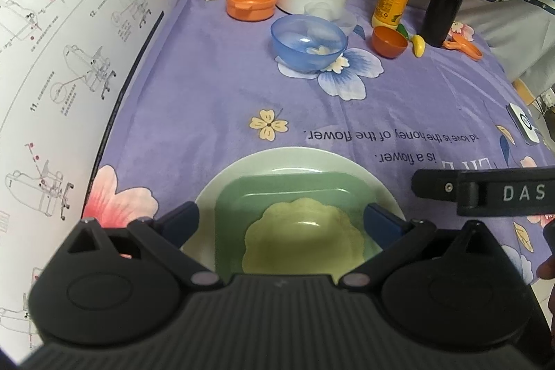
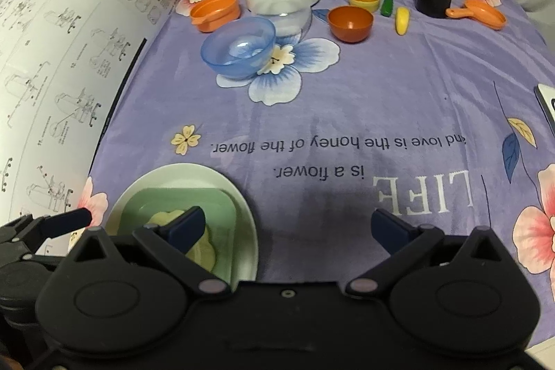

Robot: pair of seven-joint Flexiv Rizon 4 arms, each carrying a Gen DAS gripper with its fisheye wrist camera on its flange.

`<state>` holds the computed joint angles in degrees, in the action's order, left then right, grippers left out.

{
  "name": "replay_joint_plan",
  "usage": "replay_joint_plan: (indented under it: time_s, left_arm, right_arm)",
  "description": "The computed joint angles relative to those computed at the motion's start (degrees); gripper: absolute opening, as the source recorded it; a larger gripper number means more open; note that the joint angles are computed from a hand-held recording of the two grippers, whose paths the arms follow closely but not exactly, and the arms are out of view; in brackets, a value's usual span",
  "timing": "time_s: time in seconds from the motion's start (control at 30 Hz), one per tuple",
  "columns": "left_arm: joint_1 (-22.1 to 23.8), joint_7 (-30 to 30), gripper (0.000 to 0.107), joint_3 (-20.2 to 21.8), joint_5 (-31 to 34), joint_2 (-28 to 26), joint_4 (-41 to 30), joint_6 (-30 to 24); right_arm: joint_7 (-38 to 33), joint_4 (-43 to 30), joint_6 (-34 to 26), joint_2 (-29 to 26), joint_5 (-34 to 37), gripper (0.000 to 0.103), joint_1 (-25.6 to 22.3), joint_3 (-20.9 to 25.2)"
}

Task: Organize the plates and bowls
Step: 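Withdraw both grippers up from the plate stack, then move both grippers to the rim of the blue plastic bowl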

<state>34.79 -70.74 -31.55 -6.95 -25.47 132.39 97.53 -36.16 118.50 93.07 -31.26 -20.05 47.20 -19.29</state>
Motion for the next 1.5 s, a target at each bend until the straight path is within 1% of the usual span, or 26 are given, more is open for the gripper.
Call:
replay_joint_plan:
  time_s: [0.1, 0.2, 0.27, 0.4, 0.57, 0.67, 0.73, 0.83, 0.93, 0.97, 1.03, 1.1, 1.17, 1.23, 1.3, 1.33, 1.37, 1.4, 1.43, 1.47, 1.5]
  left_arm:
    - [-1.1, -0.3, 0.103, 1.2, -0.5, -0.6, -0.9, -0.4]
    - [-2.0, -0.3, 0.103, 2.1, -1.1, -1.3, -2.1, -0.7]
    - [-3.5, 0.0, 0.103, 3.5, -1.5, -2.0, -3.6, -1.2]
    - [-9.6, 0.3, 0.103, 9.4, -3.1, -3.6, -8.2, -2.0]
    - [-15.7, 0.9, 0.103, 14.9, -5.2, -6.7, -15.2, -3.1]
    - [-20.9, 1.0, 0.103, 20.0, -5.8, -9.0, -20.3, -3.7]
    - [-23.6, 1.0, 0.103, 22.6, -6.4, -10.6, -23.9, -5.3]
    - [-26.9, 0.5, 0.103, 25.8, -7.4, -13.2, -29.1, -7.8]
    - [-30.0, -1.0, 0.103, 29.0, -8.1, -16.6, -34.7, -9.6]
    - [-31.2, -1.9, 0.103, 30.3, -8.3, -17.6, -36.4, -10.1]
    - [-32.7, -3.3, 0.103, 31.8, -8.5, -20.0, -40.1, -11.6]
    - [-33.5, -4.4, 0.103, 32.5, -8.5, -22.0, -43.4, -13.2]
    - [-33.5, -5.1, 0.101, 32.3, -8.4, -23.4, -45.8, -14.5]
    - [-33.6, -5.6, 0.100, 32.2, -8.2, -24.5, -47.5, -15.5]
    - [-33.3, -6.1, 0.096, 31.6, -8.4, -25.2, -48.6, -16.9]
    - [-33.2, -6.4, 0.090, 31.5, -8.5, -25.5, -49.1, -17.9]
    - [-32.7, -6.4, 0.083, 30.7, -8.7, -25.8, -49.4, -18.7]
    - [-32.1, -6.2, 0.079, 29.8, -9.0, -26.1, -49.6, -19.3]
    - [-31.8, -6.0, 0.071, 29.1, -9.2, -26.5, -49.9, -19.6]
    - [-31.7, -6.0, 0.062, 28.9, -9.3, -26.8, -50.0, -19.7]
    - [-31.5, -5.9, 0.056, 28.5, -9.4, -27.1, -50.3, -19.9]
  right_arm:
    - [0.1, -0.7, -0.4, -0.5, 0.5, 0.103, -1.7, 1.5]
    - [0.0, -2.0, -1.4, -1.0, 0.9, 0.103, -5.1, 4.8]
    - [0.0, -2.8, -1.7, -1.4, 1.2, 0.103, -7.2, 6.7]
    - [0.3, -4.6, -2.0, -2.5, 1.5, 0.103, -10.2, 8.6]
    - [0.6, -8.7, -3.2, -4.6, 2.0, 0.103, -13.9, 10.4]
    - [0.1, -12.7, -4.1, -6.6, 2.1, 0.103, -17.0, 12.6]
    - [-0.9, -16.0, -5.1, -8.2, 2.2, 0.103, -19.2, 14.8]
    - [-3.5, -22.0, -5.4, -11.5, 3.4, 0.103, -24.1, 20.4]
    - [-5.7, -28.2, -7.1, -15.0, 4.3, 0.103, -26.6, 23.7]
    - [-6.0, -29.3, -7.2, -15.6, 4.6, 0.103, -26.5, 23.7]
    - [-7.0, -32.9, -8.5, -17.5, 5.3, 0.097, -27.2, 25.0]
    - [-8.7, -37.7, -10.9, -20.1, 6.3, 0.094, -28.8, 27.8]
    - [-10.1, -41.3, -12.0, -22.1, 7.4, 0.092, -29.3, 29.0]
    - [-11.2, -44.7, -13.1, -24.0, 8.3, 0.086, -29.3, 29.5]
    - [-12.7, -48.6, -16.1, -25.9, 9.2, 0.076, -29.7, 30.9]
    - [-13.8, -50.6, -17.6, -27.1, 9.7, 0.070, -29.7, 31.5]
    - [-14.4, -51.9, -18.7, -27.8, 10.2, 0.066, -29.4, 31.4]
    - [-14.9, -52.9, -19.5, -28.4, 10.6, 0.058, -29.0, 31.1]
    - [-15.7, -54.0, -20.0, -29.1, 11.0, 0.048, -28.8, 31.1]
    - [-16.6, -55.0, -20.6, -29.7, 11.5, 0.042, -28.6, 31.3]
    - [-17.3, -55.9, -21.3, -30.2, 11.9, 0.036, -28.5, 31.5]
